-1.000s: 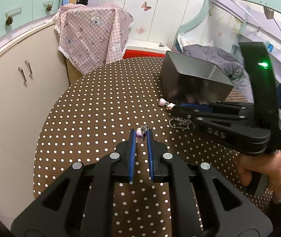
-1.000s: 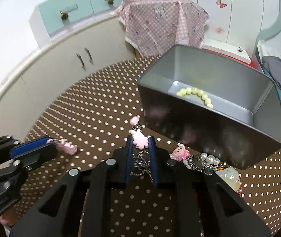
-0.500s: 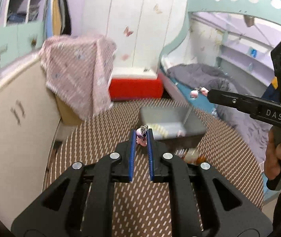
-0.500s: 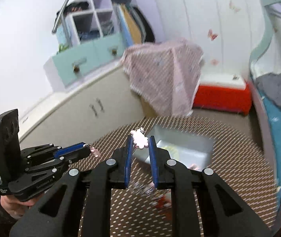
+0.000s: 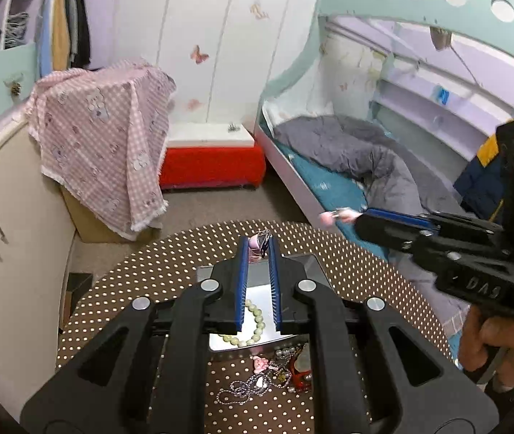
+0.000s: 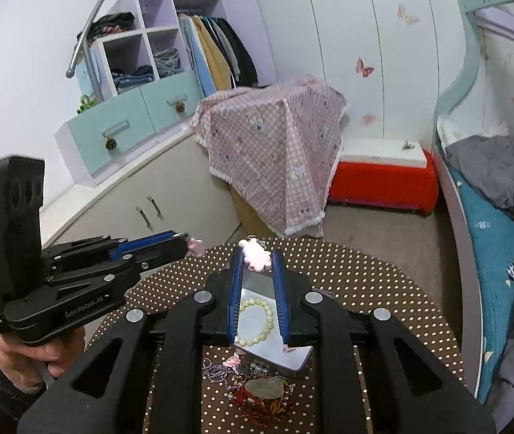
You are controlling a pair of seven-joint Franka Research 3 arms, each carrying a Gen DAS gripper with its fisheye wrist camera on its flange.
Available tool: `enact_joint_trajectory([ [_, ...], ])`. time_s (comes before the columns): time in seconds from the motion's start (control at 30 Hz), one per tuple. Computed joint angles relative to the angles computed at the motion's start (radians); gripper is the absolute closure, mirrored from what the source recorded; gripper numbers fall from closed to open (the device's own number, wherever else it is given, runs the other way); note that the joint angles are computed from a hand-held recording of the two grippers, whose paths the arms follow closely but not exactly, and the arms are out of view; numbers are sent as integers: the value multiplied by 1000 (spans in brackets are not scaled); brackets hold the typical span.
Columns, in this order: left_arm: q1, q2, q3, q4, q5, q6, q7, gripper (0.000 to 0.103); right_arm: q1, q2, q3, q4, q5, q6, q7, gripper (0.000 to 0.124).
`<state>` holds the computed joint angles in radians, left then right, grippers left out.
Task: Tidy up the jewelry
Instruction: 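Lift the pink charm with the left gripper and drop it into the box, then withdraw the left gripper from the box back toward the jewelry pile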
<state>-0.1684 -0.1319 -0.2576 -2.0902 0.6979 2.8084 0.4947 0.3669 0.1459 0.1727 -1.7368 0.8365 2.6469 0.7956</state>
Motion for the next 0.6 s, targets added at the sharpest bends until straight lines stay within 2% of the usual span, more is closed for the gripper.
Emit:
enact_joint_trajectory([
  [0.03,-8,11,5,8,-31,-12,34,89,3,15,-2,12,-14,-6,19,109],
  [0.07,-14,27,7,23,-54,-40,62,82,6,26,-5,17,-31,0,43,108],
  [0.1,-13,36,2,35,-41,-74,48,43,9,37,-8,27,-52,5,71,101],
  [0.13,-7,35,-1,35,-3,-87,-4,10,13,49,-15,32,-82,15,121,92],
  [0.2,11,9,-3,6,93,-63,-149,8,13,50,-19,18,-106,61,180,46],
  [0.27,20,-15,-4,-16,119,-70,-201,8,2,37,-13,-7,-94,106,187,33],
  [0.33,31,-42,-17,-32,174,-106,-259,8,-11,21,-5,-28,-69,127,173,31],
  [0.6,38,-140,-57,-119,253,-170,-374,8,-27,-58,-5,-126,50,164,71,30],
])
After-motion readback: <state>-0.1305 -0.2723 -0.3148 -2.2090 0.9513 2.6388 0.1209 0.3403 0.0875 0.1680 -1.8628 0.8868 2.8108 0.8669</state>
